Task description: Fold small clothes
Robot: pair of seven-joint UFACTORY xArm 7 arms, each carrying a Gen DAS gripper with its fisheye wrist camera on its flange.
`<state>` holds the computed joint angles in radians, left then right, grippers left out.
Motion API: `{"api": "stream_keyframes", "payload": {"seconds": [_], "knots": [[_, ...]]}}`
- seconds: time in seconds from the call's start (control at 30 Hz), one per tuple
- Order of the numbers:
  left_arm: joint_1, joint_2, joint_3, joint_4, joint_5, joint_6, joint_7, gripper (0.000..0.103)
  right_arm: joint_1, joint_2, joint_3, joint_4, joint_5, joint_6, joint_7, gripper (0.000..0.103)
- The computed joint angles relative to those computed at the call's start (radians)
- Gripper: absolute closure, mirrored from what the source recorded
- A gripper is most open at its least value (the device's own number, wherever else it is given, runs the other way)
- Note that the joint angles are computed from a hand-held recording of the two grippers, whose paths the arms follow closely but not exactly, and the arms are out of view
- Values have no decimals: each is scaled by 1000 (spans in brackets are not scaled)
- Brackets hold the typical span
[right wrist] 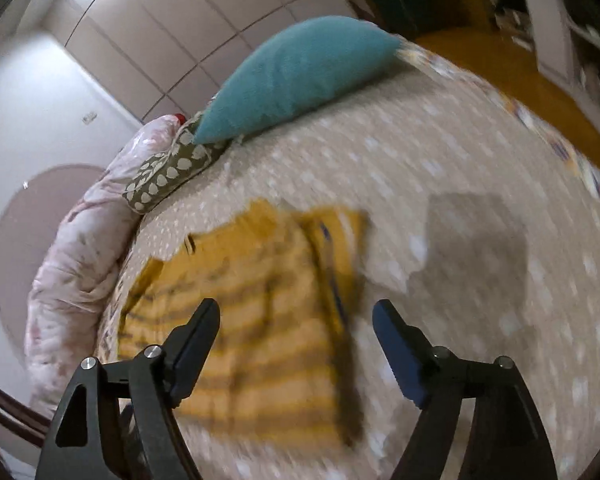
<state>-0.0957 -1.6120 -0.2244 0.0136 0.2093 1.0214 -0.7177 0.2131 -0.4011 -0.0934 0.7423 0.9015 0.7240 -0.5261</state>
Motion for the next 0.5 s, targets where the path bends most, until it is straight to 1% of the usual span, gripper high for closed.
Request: {"api": "stream_keyframes", "payload": {"seconds": [0.1,0.17,0.23,0.27,0.33,0.37,0.5], "knots": [[0,-1,0,2,1,6,2,21,-19,-83,-44,-114,30,49,-5,19],[-1,-3,1,2,2,10,4,21,-17,-115,-83,-179,85,91,-37,19],[0,1,1,5,2,14,6,21,-11,-131,-92,-221,155,102,-71,19],[1,7,1,7,2,12,6,21,1,-136,-96,-249,221,96,-103,19],[4,12,3,9,3,10,8,21,8,-146,-81,-273,298,88,-133,18],[5,17,3,11,3,9,8,21,9,-140,-68,-272,320,82,-142,18],[6,18,7,12,1,6,9,21,37,-80,12,-229,403,20,-174,18]]}}
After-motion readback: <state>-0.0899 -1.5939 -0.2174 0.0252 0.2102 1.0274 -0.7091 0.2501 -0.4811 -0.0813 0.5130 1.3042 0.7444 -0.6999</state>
